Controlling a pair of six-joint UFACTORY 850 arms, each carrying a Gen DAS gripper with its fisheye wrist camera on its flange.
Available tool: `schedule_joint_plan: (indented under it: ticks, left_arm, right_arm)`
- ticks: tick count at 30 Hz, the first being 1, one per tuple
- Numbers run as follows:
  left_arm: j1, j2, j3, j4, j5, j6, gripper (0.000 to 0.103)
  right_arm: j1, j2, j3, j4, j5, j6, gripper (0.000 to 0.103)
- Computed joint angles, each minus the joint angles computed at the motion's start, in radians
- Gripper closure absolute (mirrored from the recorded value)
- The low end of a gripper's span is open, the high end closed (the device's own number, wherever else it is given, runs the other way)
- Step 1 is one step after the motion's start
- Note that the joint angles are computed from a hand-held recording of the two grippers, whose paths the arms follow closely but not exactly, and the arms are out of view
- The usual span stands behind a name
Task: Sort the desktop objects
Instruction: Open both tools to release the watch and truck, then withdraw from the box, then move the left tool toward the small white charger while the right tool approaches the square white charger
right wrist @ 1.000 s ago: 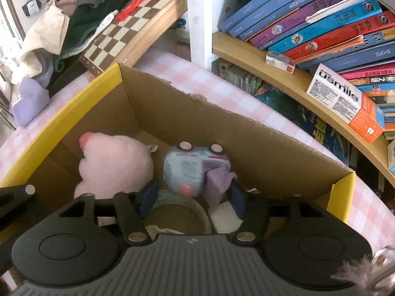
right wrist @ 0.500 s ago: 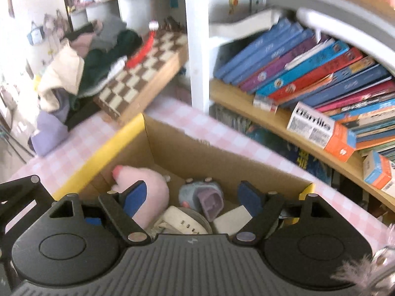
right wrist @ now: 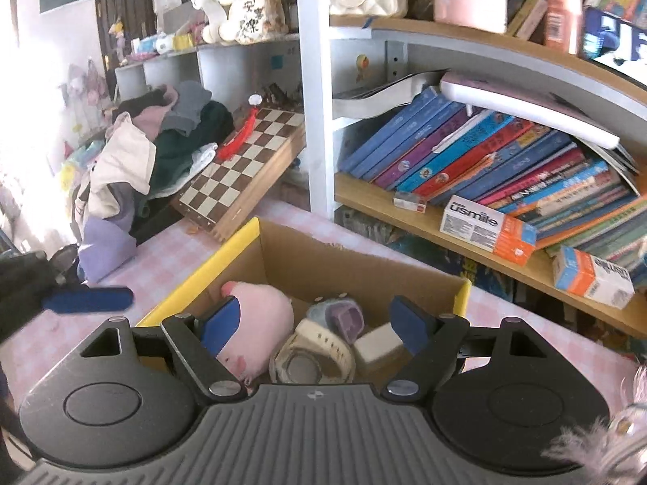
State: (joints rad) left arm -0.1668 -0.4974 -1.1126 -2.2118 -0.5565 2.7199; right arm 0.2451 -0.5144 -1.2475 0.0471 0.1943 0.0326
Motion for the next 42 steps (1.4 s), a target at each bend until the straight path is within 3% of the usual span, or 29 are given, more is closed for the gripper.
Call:
schedule_joint_plan:
  ticks: [4,13,31,42]
  left_arm:
    - [0.027,0.032,0.043,-0.018,-0.033,0.005,0.018]
    - [0.088,0.093,0.144,-0.075,-0.101,0.048,0.013]
    - [0.190,0.148,0.285,-0.102,-0.173,0.063,0.008]
    - [0.221,0.162,0.343,-0.112,-0.171,0.092,0.007]
  right_arm:
    - [0.025,0.060,0.090,0.236,0.074,-0.195,0.022]
    - [0.100,0.152,0.253,0.569,0.253,-0.380,0.021]
    - [0.280,0.252,0.495,0.957,0.575,-0.389,0.011]
    - [0.392,0.232,0.541,1.115,0.631,-0.404,0.009]
